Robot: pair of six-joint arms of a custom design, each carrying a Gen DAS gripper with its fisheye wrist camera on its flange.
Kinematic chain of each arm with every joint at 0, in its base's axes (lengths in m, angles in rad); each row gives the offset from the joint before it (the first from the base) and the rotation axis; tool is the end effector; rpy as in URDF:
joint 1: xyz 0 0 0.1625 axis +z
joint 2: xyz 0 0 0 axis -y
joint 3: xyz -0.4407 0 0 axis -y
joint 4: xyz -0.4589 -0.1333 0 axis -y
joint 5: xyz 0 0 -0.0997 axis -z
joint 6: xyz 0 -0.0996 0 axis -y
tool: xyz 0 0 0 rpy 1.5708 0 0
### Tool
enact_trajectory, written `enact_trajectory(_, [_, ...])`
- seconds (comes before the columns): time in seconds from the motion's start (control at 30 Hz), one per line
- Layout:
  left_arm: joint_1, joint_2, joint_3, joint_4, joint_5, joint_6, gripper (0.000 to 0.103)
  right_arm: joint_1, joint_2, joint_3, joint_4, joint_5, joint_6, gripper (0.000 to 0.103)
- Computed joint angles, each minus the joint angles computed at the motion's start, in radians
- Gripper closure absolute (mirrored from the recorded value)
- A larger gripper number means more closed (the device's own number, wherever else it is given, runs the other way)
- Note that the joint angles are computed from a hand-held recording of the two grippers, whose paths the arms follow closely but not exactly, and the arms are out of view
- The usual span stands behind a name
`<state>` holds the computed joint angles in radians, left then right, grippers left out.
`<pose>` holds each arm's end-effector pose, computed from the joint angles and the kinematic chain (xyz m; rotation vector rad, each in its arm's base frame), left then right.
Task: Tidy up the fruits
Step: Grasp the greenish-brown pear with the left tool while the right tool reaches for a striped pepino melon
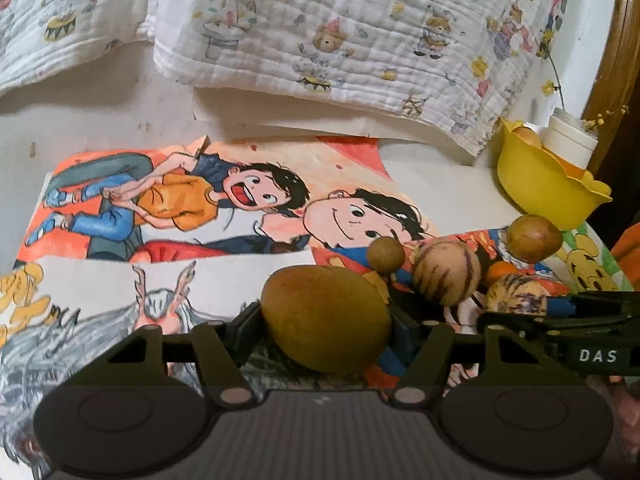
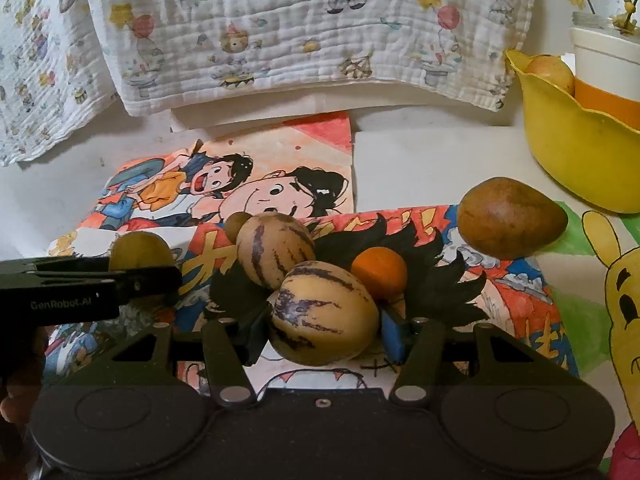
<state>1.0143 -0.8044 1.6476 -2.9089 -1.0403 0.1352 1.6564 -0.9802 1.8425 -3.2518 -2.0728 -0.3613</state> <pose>-0.2346 -0.7249 0.1090 0.7181 2.5226 -0.7951 0.1428 -0.6661 0.1932 0.2697 -2.3837 0.9406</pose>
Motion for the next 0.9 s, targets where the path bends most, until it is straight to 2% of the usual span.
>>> enact_trajectory(0.5, [-0.047, -0.106, 0.141, -0.007, -0.029, -0.006, 0.034, 0.014, -0.095, 0.121, -0.033, 0.121, -0.023, 0.046])
enact_trajectory(0.67, [-0.07, -0.157, 0.209, -0.007, -0.03, -0.014, 0.034, 0.029, -0.136, 0.184, -0.04, 0.137, -0.092, 0.046])
enact_trajectory(0.9, [-0.094, -0.214, 0.284, -0.011, -0.021, -0.025, 0.034, 0.047, -0.162, 0.25, -0.075, 0.118, -0.184, 0.046])
